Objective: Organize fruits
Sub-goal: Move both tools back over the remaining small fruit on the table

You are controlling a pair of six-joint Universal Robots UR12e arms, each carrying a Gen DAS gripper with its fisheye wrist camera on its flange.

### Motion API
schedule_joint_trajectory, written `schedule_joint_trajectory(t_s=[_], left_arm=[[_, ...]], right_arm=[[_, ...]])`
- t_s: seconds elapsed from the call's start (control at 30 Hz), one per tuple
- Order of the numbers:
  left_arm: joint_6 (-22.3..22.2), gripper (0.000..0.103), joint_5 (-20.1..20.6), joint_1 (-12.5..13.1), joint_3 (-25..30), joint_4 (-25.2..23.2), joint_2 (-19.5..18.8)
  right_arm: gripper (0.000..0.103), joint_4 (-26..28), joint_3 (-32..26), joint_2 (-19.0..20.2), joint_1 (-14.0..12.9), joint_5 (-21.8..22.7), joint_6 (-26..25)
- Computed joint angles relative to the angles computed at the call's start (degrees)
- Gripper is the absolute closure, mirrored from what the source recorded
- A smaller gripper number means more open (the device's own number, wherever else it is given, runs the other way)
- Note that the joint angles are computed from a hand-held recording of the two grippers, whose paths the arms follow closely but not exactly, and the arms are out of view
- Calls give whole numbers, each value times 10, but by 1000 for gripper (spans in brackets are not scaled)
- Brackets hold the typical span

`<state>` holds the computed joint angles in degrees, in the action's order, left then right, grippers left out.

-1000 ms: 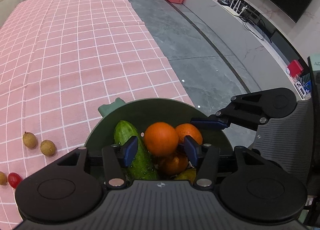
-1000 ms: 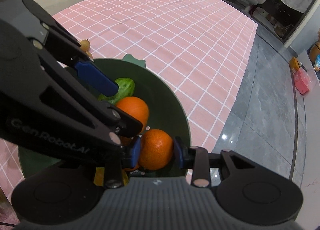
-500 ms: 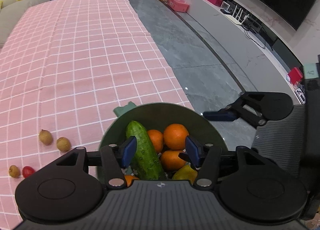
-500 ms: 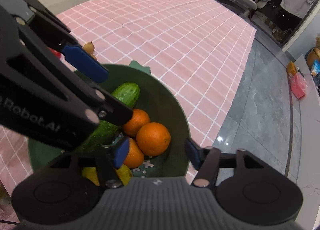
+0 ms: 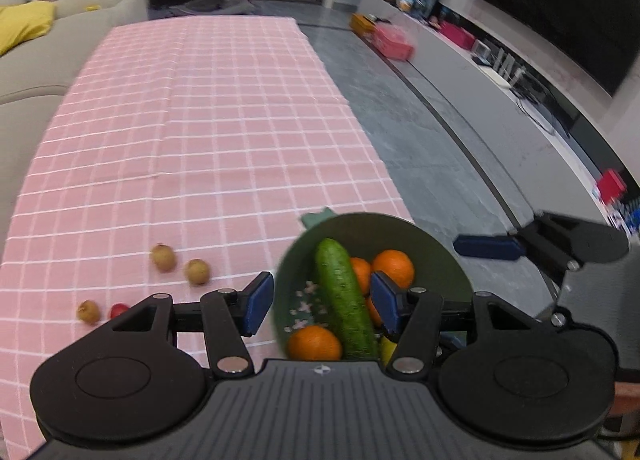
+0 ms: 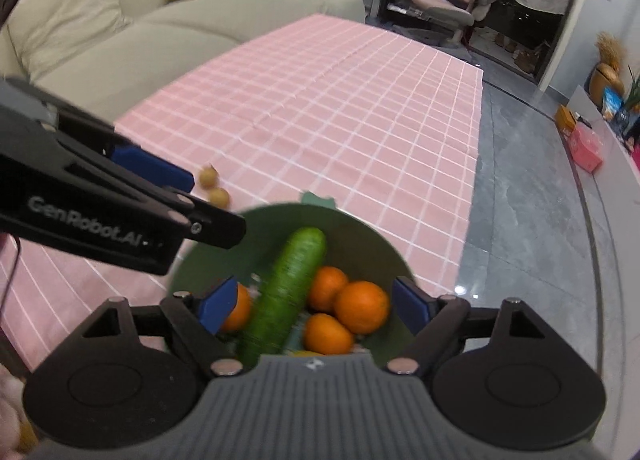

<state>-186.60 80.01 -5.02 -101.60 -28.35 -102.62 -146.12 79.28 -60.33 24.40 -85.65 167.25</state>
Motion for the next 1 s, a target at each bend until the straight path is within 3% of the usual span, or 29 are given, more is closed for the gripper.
schedule_joint_trajectory(t_s=[0.27,0.43,0.7,1.0], left_arm=[[-24,37,28,17,-39,43,32],[-64,37,32,38,-65,59,52],[-107,37,42,69,-100,77,72],[-118,39,8,99,-118,94,68]], right_arm=[[22,-43,1,5,19,29,80],[22,-53,-7,13,32,37,97],[22,-45,-37,36,52,47,81],[27,-17,-70,63,64,53,13]])
